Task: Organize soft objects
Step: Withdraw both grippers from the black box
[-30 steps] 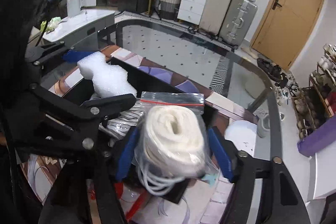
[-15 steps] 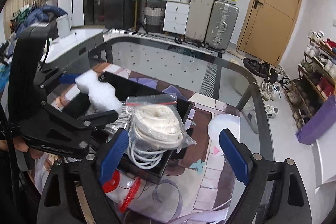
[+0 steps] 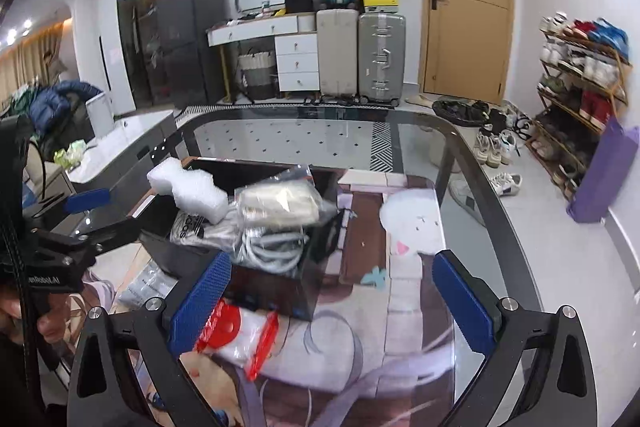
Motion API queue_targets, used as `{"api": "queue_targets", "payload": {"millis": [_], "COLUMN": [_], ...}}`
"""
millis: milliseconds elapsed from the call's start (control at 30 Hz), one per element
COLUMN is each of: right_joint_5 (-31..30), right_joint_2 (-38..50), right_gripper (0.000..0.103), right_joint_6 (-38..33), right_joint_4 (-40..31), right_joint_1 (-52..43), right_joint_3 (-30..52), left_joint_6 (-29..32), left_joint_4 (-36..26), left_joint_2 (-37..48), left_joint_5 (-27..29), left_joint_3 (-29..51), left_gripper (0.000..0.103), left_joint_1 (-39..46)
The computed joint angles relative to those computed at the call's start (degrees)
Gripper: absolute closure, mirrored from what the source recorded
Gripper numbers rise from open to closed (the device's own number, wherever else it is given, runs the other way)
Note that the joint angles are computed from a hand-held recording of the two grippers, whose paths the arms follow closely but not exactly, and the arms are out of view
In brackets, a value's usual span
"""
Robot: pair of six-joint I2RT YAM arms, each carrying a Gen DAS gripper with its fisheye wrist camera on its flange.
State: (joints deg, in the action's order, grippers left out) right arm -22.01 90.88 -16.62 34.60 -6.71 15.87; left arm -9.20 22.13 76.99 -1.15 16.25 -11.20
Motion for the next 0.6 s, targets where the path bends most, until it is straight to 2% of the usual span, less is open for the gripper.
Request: {"api": "queue_targets", "payload": {"millis": [100, 233, 300, 600], "right_joint_5": [-1.5, -2.2, -2.4, 0.3], "right_joint_2": [2.5, 7.7, 9.8, 16.8], "right_gripper": [0.001, 0.001, 0.001, 0.001], "right_joint_6": [-0.5, -2.2, -2.1, 1.0], "right_joint_4": [1.8, 5.2, 6.1, 12.1], "right_joint_1": [-2.3, -3.2, -2.5, 3.7], "right_joint_3": [-1.6, -3.0, -3.1, -3.4], "left_joint_6": [-0.6, -1.2, -1.4, -2.7], "left_joint_4": [1.3, 5.1, 7.2, 11.7], "left_joint_2": [-0.7, 4.4, 7.6, 15.4], "left_joint_5": [-0.3, -5.3, -6.0, -3.4], "left_joint_3": [-2.8, -4.0, -4.1, -4.0], "left_gripper": [0.0, 0.0, 0.0, 0.0], "left_joint_1": [0.1, -2.5, -3.0, -3.8]}}
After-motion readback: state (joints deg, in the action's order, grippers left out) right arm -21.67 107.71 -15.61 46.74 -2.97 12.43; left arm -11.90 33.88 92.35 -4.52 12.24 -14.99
